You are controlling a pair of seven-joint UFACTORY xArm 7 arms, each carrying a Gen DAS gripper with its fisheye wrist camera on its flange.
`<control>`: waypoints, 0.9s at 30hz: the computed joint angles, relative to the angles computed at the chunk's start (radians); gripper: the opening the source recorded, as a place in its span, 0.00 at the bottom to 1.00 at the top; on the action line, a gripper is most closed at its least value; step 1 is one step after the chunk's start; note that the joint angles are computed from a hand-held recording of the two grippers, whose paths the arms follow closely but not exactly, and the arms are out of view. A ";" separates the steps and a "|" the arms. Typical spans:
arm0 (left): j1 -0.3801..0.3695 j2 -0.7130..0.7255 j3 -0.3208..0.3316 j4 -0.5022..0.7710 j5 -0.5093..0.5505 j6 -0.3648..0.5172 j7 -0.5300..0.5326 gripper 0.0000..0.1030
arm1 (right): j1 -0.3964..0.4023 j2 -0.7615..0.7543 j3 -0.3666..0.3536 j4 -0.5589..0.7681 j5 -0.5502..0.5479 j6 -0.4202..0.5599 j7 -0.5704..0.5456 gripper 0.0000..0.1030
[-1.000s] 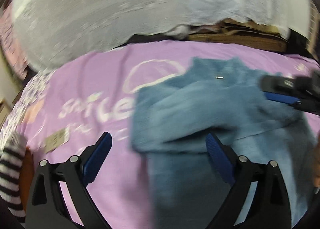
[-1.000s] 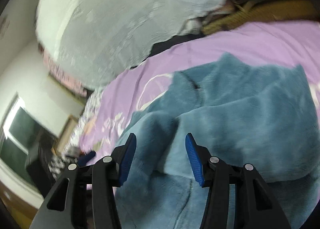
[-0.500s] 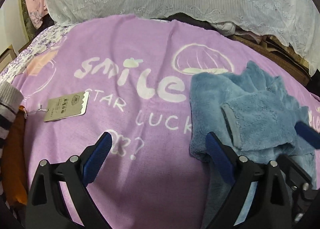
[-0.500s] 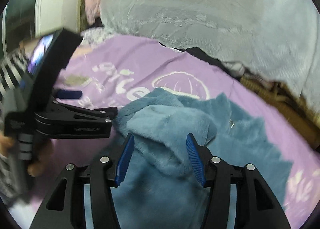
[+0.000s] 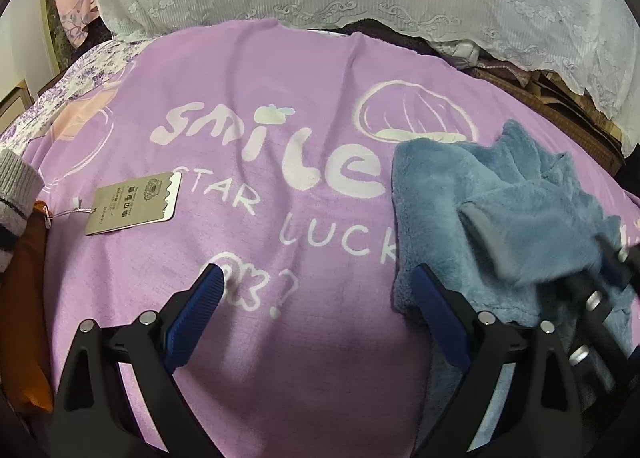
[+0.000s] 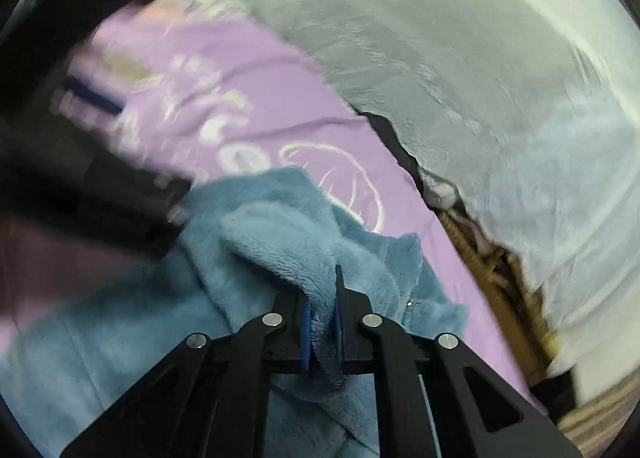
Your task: Fold small clothes
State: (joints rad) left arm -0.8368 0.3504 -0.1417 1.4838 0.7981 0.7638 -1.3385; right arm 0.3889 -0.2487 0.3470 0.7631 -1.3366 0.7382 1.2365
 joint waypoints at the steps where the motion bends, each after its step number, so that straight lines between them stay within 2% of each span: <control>1: 0.000 -0.003 0.000 -0.003 0.000 -0.004 -0.001 0.89 | -0.004 -0.026 -0.016 -0.015 0.005 -0.034 0.029 0.09; 4: -0.009 -0.005 -0.003 0.003 0.019 -0.009 0.000 0.89 | -0.047 -0.172 -0.087 -0.107 0.040 -0.209 0.129 0.09; 8: -0.043 0.037 -0.005 0.069 0.047 0.034 0.044 0.89 | -0.113 -0.290 -0.210 -0.209 0.104 -0.457 0.188 0.09; 11: -0.066 0.072 -0.001 0.120 0.038 0.060 0.081 0.89 | -0.202 -0.353 -0.270 -0.277 0.094 -0.643 0.264 0.09; 14: -0.083 0.092 0.006 0.148 0.024 0.062 0.110 0.89 | -0.384 -0.400 -0.235 -0.327 0.048 -0.830 0.375 0.09; 16: -0.092 0.098 0.011 0.158 0.017 0.058 0.123 0.90 | -0.520 -0.428 -0.185 -0.364 0.075 -0.942 0.385 0.09; 21: -0.118 0.133 0.022 0.204 -0.001 0.074 0.155 0.90 | -0.606 -0.465 -0.239 -0.466 0.172 -1.057 0.309 0.09; 22: -0.121 0.139 0.024 0.209 -0.007 0.074 0.160 0.90 | -0.610 -0.458 -0.277 -0.493 0.186 -1.090 0.295 0.09; 25: -0.128 0.160 0.026 0.231 -0.035 0.083 0.192 0.90 | -0.573 -0.416 -0.390 -0.539 0.194 -1.135 0.275 0.09; 27: -0.136 0.175 0.030 0.247 -0.049 0.099 0.216 0.90 | -0.533 -0.392 -0.464 -0.557 0.180 -1.125 0.279 0.10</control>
